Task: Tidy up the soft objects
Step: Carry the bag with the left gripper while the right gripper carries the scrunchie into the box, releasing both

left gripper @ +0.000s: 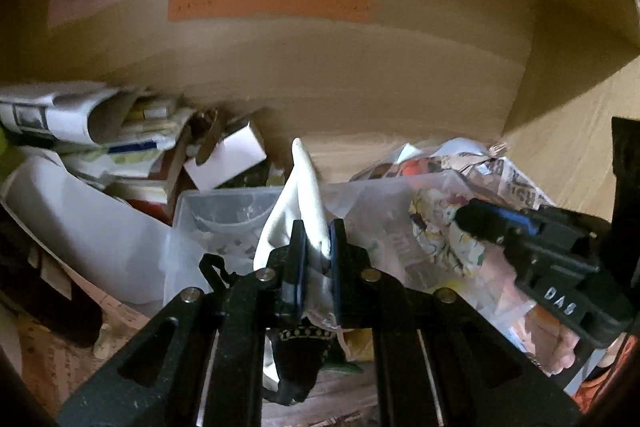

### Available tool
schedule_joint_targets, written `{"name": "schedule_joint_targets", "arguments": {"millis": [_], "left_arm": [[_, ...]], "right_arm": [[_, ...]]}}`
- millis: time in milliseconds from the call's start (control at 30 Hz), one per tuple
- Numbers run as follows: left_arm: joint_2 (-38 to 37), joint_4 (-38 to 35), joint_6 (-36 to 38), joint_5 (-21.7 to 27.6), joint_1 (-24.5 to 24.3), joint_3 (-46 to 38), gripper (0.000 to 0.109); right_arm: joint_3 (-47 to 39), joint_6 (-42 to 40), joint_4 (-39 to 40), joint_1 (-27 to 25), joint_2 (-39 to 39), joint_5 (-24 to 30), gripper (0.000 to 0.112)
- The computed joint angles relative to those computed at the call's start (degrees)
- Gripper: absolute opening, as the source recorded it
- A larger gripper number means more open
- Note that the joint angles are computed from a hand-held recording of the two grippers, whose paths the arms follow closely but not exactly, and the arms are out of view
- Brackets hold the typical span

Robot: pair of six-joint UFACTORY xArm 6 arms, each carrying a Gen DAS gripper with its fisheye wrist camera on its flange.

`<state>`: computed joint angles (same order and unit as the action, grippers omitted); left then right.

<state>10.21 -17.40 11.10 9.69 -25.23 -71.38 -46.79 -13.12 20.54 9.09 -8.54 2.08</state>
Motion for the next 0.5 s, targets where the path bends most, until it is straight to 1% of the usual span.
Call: {"name": "schedule_joint_targets", "arguments": {"millis": [133, 167, 200, 233, 333, 367, 500], "left_arm": [[1.8, 5.4, -5.1, 2.1, 0.6, -1.5, 0.011], [2.0, 6.0, -5.6, 2.7, 0.7, -1.8, 0.013], [2.1, 6.4, -6.0, 3.3, 0.8, -2.0, 0.014], [2.1, 6.4, -6.2, 3.6, 0.9, -2.0, 0.019], [1.0, 4.4, -5.0, 4.0, 0.8, -1.4, 0.034], [0.3, 3.8, -4.7, 3.8, 0.8, -0.9, 0.039], [-2.8, 0.8, -1.9, 2.3, 0.4, 1.8, 0.047]], "right_arm": [[-2.1, -2.8, 2.6, -0.3, 2.4, 3.3, 0.009], [-2.4, -1.7, 1.4, -0.5, 2.7, 4.3, 0.009], [-2.2, 1.8, -2.1, -0.8, 2.7, 4.4, 0.009], [-2.1, 3.5, -4.1, -1.0, 2.6, 4.8, 0.009], [-1.7, 4.4, -5.2, -0.9, 1.5, 5.8, 0.018], [-1.3, 4.5, -5.6, -0.8, 0.9, 5.5, 0.024], [1.0, 9.2, -11.6, -0.9, -2.3, 3.0, 0.038]]}}
